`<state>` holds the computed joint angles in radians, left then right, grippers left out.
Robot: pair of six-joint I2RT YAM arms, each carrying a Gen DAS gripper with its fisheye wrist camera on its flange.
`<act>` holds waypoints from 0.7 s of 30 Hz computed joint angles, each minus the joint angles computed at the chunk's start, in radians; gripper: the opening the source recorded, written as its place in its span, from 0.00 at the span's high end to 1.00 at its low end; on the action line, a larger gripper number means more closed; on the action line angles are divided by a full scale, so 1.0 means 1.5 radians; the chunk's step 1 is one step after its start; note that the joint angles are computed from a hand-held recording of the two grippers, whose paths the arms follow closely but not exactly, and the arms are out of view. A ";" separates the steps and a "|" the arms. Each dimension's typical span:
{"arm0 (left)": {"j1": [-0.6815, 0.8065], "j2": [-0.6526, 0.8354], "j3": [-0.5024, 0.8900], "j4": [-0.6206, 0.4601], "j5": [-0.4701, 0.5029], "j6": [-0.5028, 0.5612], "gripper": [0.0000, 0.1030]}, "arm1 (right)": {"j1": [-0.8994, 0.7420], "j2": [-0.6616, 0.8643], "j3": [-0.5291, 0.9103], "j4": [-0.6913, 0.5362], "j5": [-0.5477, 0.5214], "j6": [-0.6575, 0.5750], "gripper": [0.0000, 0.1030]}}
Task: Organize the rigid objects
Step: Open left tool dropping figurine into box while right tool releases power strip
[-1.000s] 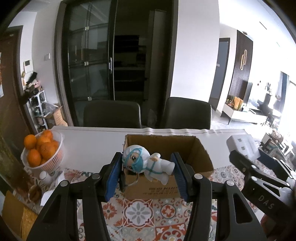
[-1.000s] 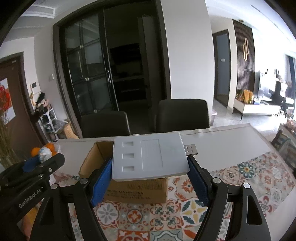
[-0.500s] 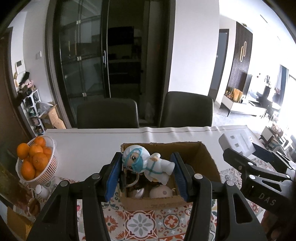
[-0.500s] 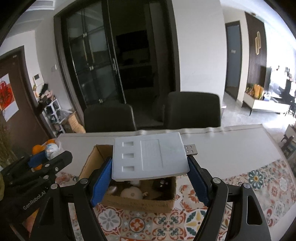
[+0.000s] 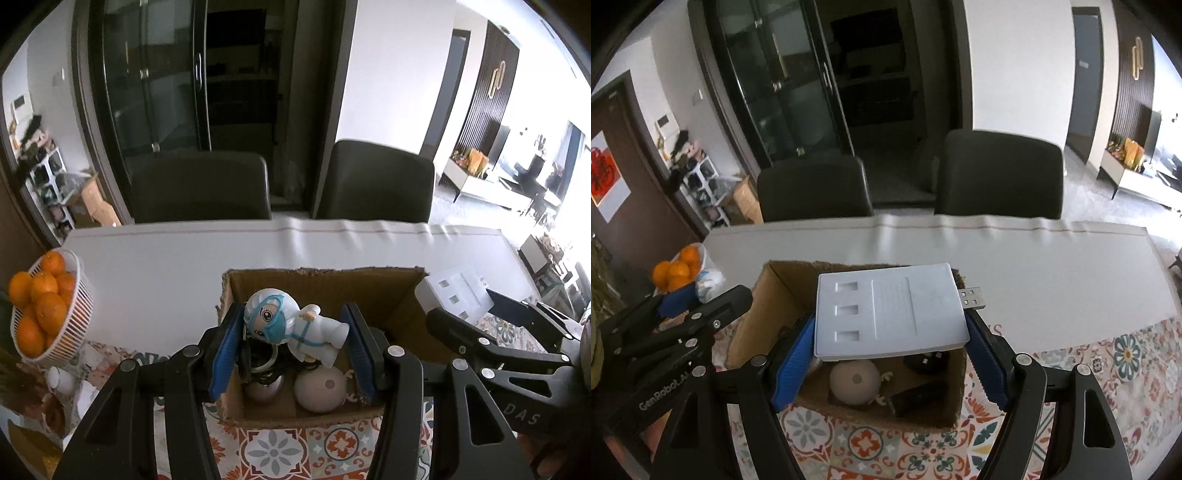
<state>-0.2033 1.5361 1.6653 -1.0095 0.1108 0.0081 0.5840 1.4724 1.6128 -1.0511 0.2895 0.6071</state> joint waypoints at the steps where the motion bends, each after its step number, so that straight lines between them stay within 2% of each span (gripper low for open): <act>1: 0.000 0.011 0.003 -0.004 0.000 -0.001 0.49 | -0.007 0.006 -0.003 0.003 -0.009 -0.001 0.24; 9: -0.006 0.078 0.023 -0.030 0.008 0.004 0.49 | -0.058 0.072 0.008 0.003 -0.116 -0.041 0.24; 19: -0.008 0.144 0.057 -0.081 0.010 0.023 0.48 | -0.081 0.142 0.047 -0.045 -0.159 -0.090 0.24; 21: -0.005 0.154 0.062 -0.095 0.018 0.025 0.49 | -0.079 0.151 0.058 -0.056 -0.149 -0.103 0.24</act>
